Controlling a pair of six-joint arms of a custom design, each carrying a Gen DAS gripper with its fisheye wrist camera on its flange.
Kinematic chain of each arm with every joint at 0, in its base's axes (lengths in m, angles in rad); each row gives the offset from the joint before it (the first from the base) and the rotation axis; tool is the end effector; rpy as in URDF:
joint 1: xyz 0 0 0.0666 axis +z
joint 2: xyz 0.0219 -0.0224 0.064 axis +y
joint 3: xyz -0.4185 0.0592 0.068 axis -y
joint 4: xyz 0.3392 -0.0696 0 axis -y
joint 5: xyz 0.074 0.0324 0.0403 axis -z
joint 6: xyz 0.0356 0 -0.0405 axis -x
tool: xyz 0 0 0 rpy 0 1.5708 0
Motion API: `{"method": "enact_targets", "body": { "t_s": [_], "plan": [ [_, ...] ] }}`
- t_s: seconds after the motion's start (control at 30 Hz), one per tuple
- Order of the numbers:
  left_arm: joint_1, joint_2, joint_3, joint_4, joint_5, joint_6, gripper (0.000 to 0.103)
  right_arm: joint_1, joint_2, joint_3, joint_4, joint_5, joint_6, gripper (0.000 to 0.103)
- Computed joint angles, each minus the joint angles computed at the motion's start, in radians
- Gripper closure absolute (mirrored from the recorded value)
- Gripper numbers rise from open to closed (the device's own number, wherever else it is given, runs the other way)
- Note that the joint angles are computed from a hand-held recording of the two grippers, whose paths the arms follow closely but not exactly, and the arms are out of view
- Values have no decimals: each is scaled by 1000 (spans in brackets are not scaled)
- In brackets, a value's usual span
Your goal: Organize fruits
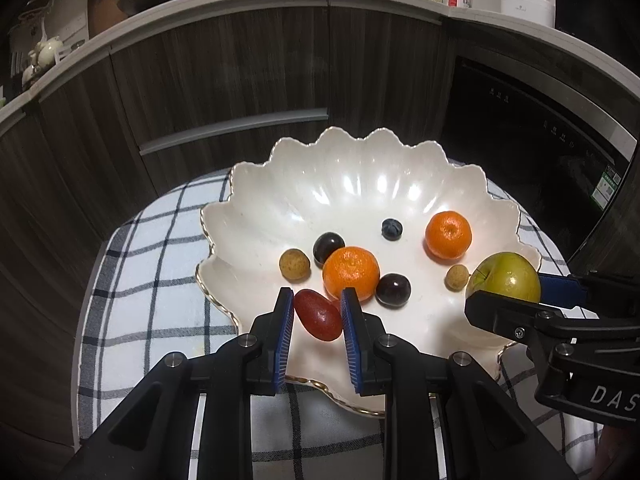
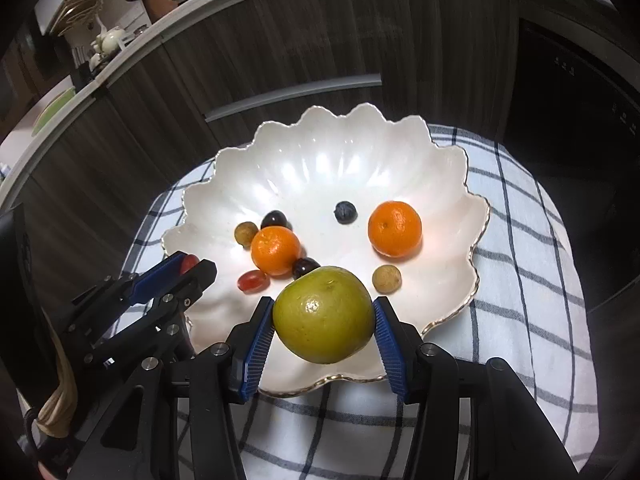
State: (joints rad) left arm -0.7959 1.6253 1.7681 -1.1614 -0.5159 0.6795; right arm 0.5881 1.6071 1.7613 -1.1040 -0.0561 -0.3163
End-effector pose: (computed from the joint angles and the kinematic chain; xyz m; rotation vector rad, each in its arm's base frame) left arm 0.3643 -0.3476 0.5036 -0.0395 2.4044 0.0112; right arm 0.4183 0.2808 0.5092 -0.3717 2.5473 0.4259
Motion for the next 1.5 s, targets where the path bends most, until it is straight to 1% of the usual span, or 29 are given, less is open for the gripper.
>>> {"method": "enact_targets", "body": {
  "t_s": [0.03,0.07,0.1,0.13,0.17,0.2,0.23,0.27,0.3,0.33,0.4,0.47,0.5,0.57,0.77,1.17,1.43,1.5],
  "plan": [
    [1,1,0,-1,3,2,76,-1,2,0,-4,-1,-4,52],
    [2,2,0,-1,4,4,69,-3,6,1,-10,-4,-8,52],
    [2,1,-3,0,1,9,64,-4,9,2,-17,-9,-10,52],
    [1,-1,-5,2,-3,13,56,-4,11,3,-21,-10,-12,52],
    [-1,-5,-10,8,-8,17,53,-4,11,1,-21,-8,-15,52],
    [-2,-8,-12,10,-13,17,53,-4,12,2,-24,-7,-16,52],
    [-2,-6,-9,5,-19,16,53,-5,15,5,-30,-3,-15,49],
    [-5,-3,-2,-8,-30,15,50,-4,15,6,-30,2,-14,47],
    [-5,-4,-1,-12,-31,14,47,-4,11,2,-26,6,-13,43],
    [-6,-6,0,-15,-36,19,44,-3,8,1,-20,14,-13,35],
    [-7,-10,3,-25,-49,33,38,1,1,1,-11,41,-18,30],
    [-11,-9,10,-43,-65,45,27,1,-6,-1,-3,52,-24,28],
    [-13,-11,14,-51,-78,53,25,2,-8,0,-3,62,-28,26],
    [-19,-12,22,-74,-99,70,16,3,-15,0,2,68,-34,26],
    [-35,-22,32,-107,-127,94,10,9,-32,-5,6,81,-36,24],
    [-81,-46,65,-162,-170,134,9,26,-96,-32,14,112,-41,24],
    [-126,-60,84,-224,-210,186,9,46,-140,-50,15,138,-39,24],
    [-138,-64,87,-239,-220,201,9,53,-154,-60,18,156,-38,24]
  ]
}}
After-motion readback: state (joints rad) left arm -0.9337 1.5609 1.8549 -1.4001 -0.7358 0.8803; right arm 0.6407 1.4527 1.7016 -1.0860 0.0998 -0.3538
